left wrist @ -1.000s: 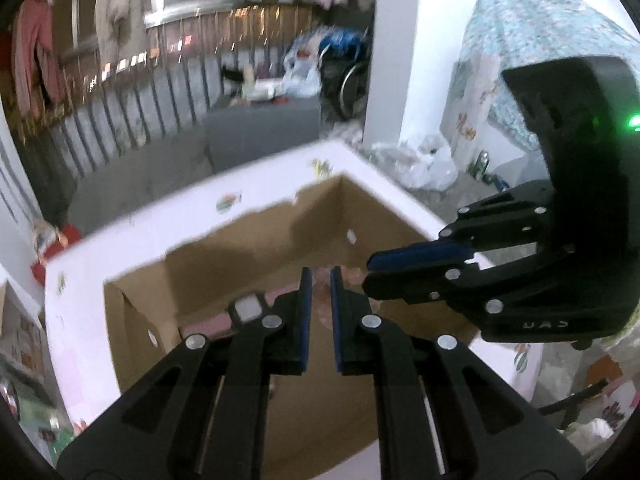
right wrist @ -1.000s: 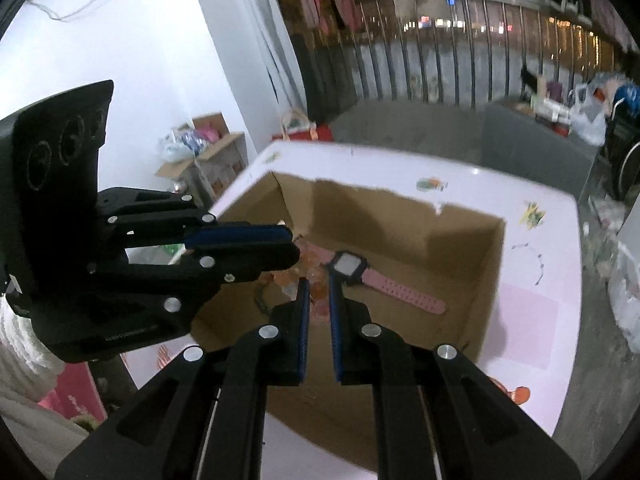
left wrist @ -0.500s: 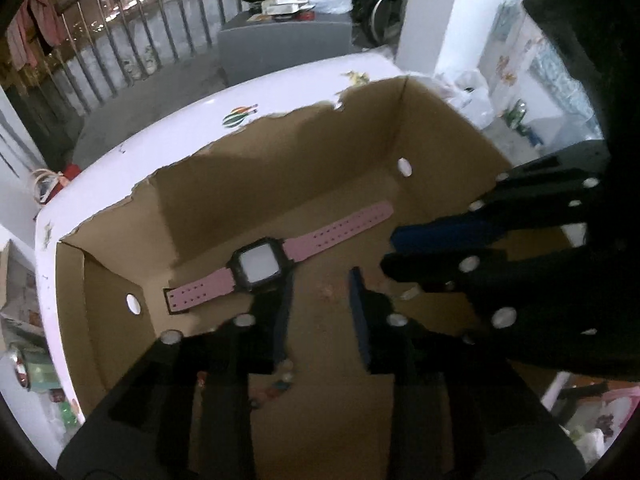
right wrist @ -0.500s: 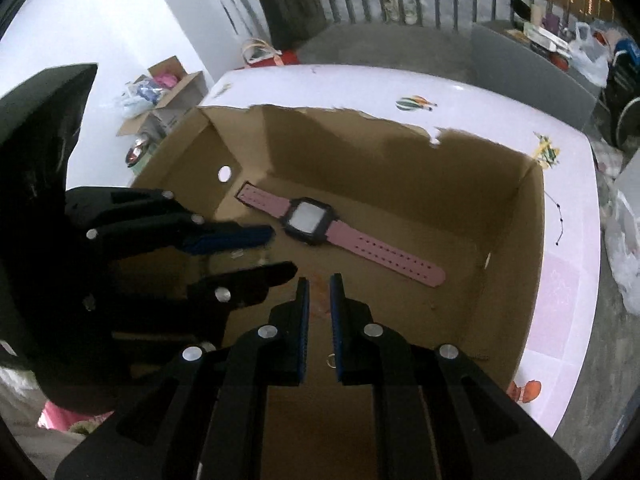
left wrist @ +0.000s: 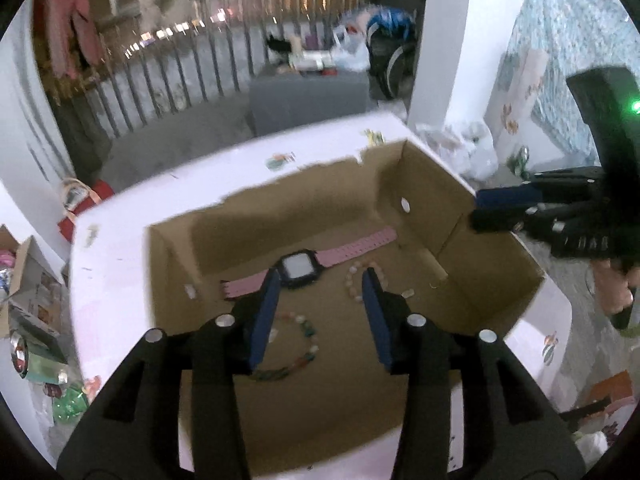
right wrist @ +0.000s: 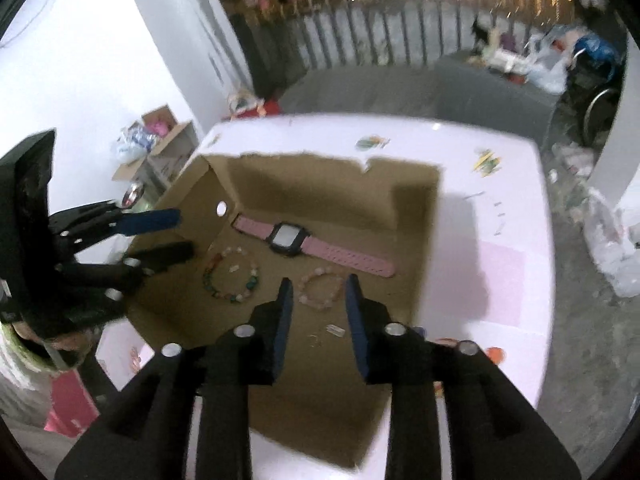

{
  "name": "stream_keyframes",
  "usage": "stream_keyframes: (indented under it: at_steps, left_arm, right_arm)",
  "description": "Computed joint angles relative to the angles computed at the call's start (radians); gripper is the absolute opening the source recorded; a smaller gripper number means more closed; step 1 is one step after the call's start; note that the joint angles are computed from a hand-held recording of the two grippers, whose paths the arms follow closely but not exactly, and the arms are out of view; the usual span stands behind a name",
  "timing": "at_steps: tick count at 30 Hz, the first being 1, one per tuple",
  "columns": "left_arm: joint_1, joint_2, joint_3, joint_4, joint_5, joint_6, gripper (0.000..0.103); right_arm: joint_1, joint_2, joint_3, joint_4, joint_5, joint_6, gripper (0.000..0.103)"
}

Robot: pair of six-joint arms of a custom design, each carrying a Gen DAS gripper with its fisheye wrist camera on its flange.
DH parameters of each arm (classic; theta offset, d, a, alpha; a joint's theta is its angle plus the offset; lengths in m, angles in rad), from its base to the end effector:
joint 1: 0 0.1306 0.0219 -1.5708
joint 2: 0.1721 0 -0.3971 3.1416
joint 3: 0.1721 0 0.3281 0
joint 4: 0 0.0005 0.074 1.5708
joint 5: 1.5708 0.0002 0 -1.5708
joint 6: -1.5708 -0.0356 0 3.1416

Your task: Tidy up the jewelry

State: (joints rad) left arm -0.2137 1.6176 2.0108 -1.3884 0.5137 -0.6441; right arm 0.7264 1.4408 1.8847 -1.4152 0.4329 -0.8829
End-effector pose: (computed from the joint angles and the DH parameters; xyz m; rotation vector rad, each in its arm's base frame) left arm 0.4537 -0.1169 0.5557 1.1860 2.1377 -0.4713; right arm 0.3053 0.2506 0.5804 0.3531 2.3993 0.1699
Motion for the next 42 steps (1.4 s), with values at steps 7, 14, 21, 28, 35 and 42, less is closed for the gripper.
stream_keyframes:
  at_steps: [7,14,21,28,35,42]
  left_arm:
    - [0.209,-0.143,-0.188,0.204,0.196,-0.047,0.064]
    - [0.335,-0.098,-0.226,0.146,0.315,0.037,0.069]
    - [0.352,-0.045,-0.237,0.129,0.367,0.079,0.065]
    - [0.322,-0.018,-0.245,0.103,0.314,0.072,0.039]
    - [0.300,-0.040,-0.279,0.152,0.297,0.116,0.021]
    - [0.306,-0.067,-0.304,0.148,0.287,0.118,0.020]
  right_arm:
    - [0.180,-0.089,-0.094,-0.047,0.312,-0.171,0.043]
    - [0.215,-0.137,-0.252,0.012,0.344,-0.309,0.043]
    - [0.184,-0.132,-0.306,0.084,0.301,-0.296,0.043]
    - [0.148,-0.139,-0.351,0.169,0.239,-0.273,0.042]
    - [0.143,-0.131,-0.354,0.193,0.219,-0.276,0.030]
    - [0.173,-0.143,-0.364,0.184,0.228,-0.333,0.029]
